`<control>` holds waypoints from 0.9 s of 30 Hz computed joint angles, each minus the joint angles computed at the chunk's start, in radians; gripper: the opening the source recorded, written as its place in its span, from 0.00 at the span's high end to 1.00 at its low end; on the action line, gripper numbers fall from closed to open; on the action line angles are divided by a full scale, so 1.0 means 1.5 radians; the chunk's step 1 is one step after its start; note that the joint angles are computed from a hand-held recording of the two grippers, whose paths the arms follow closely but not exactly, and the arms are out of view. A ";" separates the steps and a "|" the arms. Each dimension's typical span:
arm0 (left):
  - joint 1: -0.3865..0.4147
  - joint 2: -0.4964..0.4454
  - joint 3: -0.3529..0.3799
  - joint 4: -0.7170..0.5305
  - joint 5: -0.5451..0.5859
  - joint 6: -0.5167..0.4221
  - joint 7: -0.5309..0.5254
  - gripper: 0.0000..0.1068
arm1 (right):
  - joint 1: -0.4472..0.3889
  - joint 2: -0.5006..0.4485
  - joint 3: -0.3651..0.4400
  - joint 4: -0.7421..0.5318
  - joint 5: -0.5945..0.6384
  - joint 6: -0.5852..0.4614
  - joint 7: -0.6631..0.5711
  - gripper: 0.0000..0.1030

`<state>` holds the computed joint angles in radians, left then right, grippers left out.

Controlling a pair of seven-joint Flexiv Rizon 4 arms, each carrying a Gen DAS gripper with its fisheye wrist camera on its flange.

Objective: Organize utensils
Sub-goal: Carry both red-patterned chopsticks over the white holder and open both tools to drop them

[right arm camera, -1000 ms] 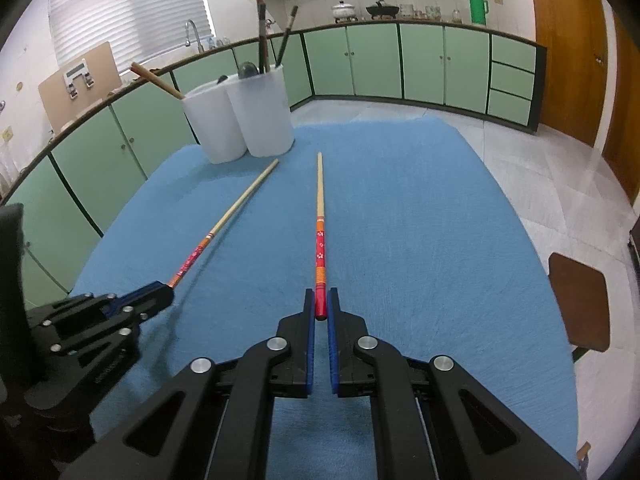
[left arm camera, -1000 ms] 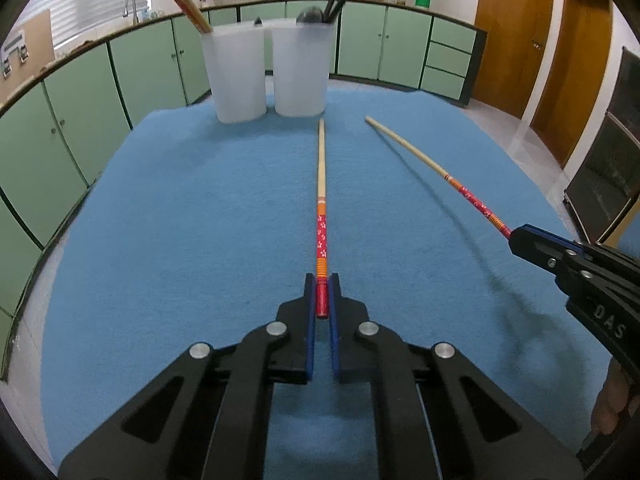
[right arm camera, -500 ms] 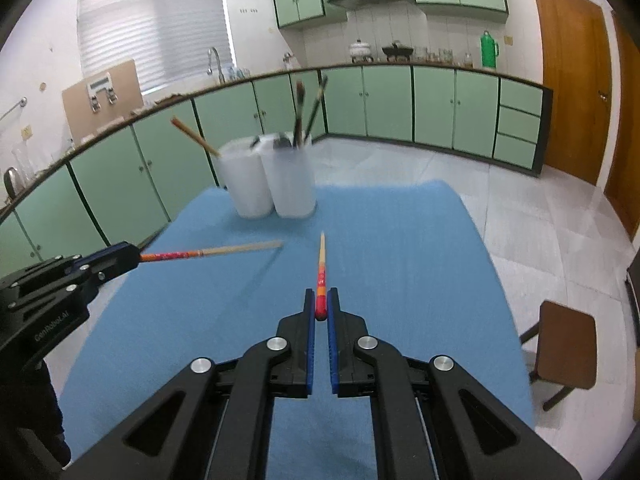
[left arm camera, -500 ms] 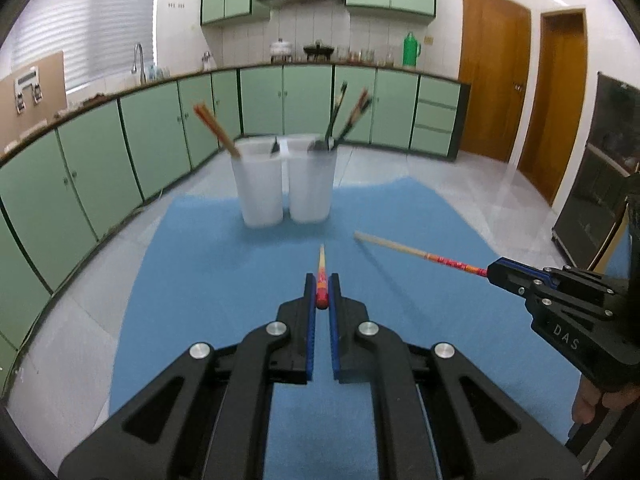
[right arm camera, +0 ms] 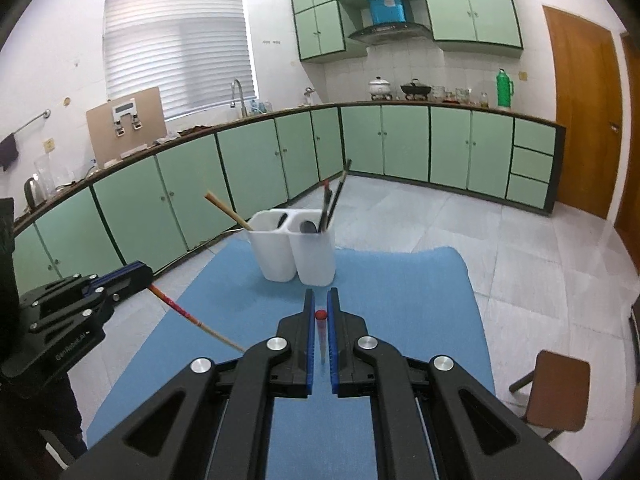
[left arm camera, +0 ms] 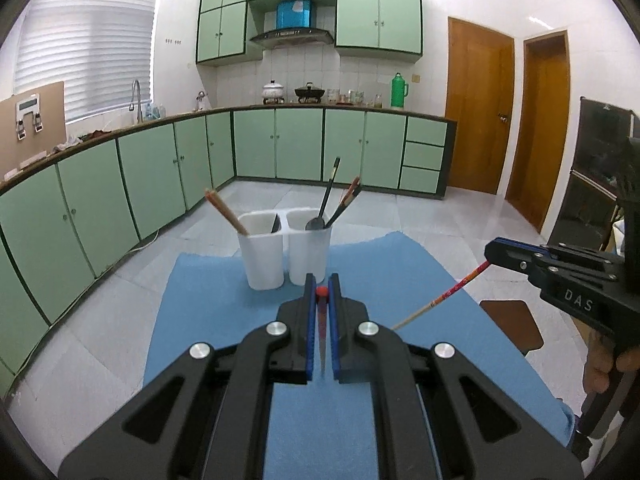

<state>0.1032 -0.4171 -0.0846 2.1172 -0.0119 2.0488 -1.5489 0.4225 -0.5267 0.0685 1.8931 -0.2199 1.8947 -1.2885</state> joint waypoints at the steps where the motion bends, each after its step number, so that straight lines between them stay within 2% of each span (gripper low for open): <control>1: 0.012 0.004 -0.010 0.000 0.010 -0.001 -0.005 0.95 | -0.002 0.002 0.003 -0.003 -0.005 -0.003 -0.002 0.94; 4: 0.033 0.016 -0.027 0.003 0.032 -0.003 -0.017 0.95 | -0.034 0.002 0.039 -0.012 -0.030 -0.016 -0.001 0.94; 11: 0.042 0.034 -0.029 0.007 0.057 0.001 -0.026 0.95 | -0.090 0.001 0.104 -0.029 -0.078 -0.034 0.004 0.94; 15: 0.072 0.046 -0.047 0.006 0.091 -0.001 -0.037 0.95 | -0.111 -0.001 0.128 -0.043 -0.100 -0.038 0.005 0.94; 18: 0.084 0.053 -0.051 -0.001 0.106 0.000 -0.044 0.95 | -0.154 -0.012 0.180 -0.069 -0.128 -0.052 0.008 0.94; 24: 0.112 0.056 -0.063 -0.037 0.128 -0.008 -0.054 0.95 | -0.161 -0.019 0.195 -0.116 -0.147 -0.061 0.005 0.94; 27: 0.107 0.055 -0.054 -0.059 0.124 -0.007 -0.044 0.95 | -0.154 -0.028 0.195 -0.152 -0.152 -0.073 -0.001 0.94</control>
